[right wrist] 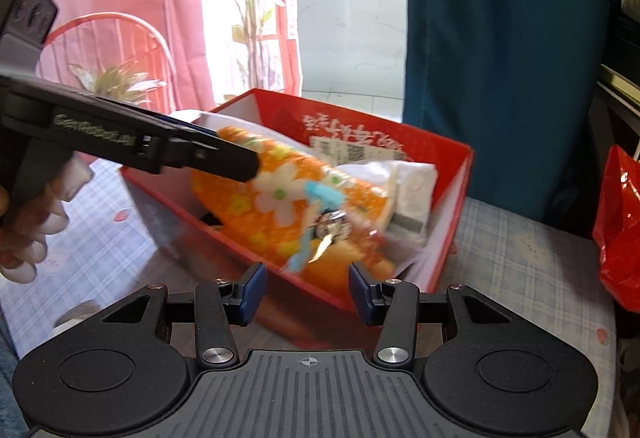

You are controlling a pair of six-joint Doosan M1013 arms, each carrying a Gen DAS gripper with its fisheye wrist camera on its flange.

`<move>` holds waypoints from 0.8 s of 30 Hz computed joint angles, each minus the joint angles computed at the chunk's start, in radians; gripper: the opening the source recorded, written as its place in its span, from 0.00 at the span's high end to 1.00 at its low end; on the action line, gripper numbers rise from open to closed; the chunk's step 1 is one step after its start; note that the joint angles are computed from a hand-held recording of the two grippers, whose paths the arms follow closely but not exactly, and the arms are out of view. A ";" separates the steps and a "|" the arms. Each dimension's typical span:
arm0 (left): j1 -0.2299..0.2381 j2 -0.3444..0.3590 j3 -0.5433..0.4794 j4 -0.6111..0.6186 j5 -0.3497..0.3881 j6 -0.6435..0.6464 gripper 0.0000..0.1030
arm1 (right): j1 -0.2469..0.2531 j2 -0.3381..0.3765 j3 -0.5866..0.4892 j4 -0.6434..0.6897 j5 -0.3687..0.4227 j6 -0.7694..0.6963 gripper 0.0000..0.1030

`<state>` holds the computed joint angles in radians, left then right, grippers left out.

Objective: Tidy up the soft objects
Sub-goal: 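Lower the cake packet into the red box and open both grippers, then move both open grippers to the white pouch and close on it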

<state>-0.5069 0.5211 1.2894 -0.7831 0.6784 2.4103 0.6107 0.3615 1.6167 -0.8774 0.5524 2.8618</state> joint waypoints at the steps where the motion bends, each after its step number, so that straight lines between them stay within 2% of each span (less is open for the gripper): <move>1: 0.007 -0.013 0.021 -0.009 -0.009 0.018 0.34 | 0.008 0.000 0.002 -0.011 -0.002 0.016 0.58; 7: 0.053 -0.094 0.162 -0.025 -0.083 0.080 0.34 | 0.042 0.011 0.006 -0.022 -0.036 0.077 0.58; 12: 0.070 -0.122 0.240 0.064 -0.120 0.023 0.34 | 0.066 0.029 0.009 -0.005 -0.062 0.113 0.58; 17: 0.095 -0.117 0.274 0.079 -0.069 -0.001 0.34 | 0.086 0.048 0.019 0.035 -0.095 0.154 0.58; 24: 0.115 -0.086 0.253 0.113 0.041 -0.041 0.34 | 0.088 0.070 0.029 0.209 -0.133 0.100 0.58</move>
<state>-0.3915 0.4355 1.5428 -0.6696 0.7191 2.3693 0.6984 0.4312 1.6454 -0.6687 0.4196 2.9622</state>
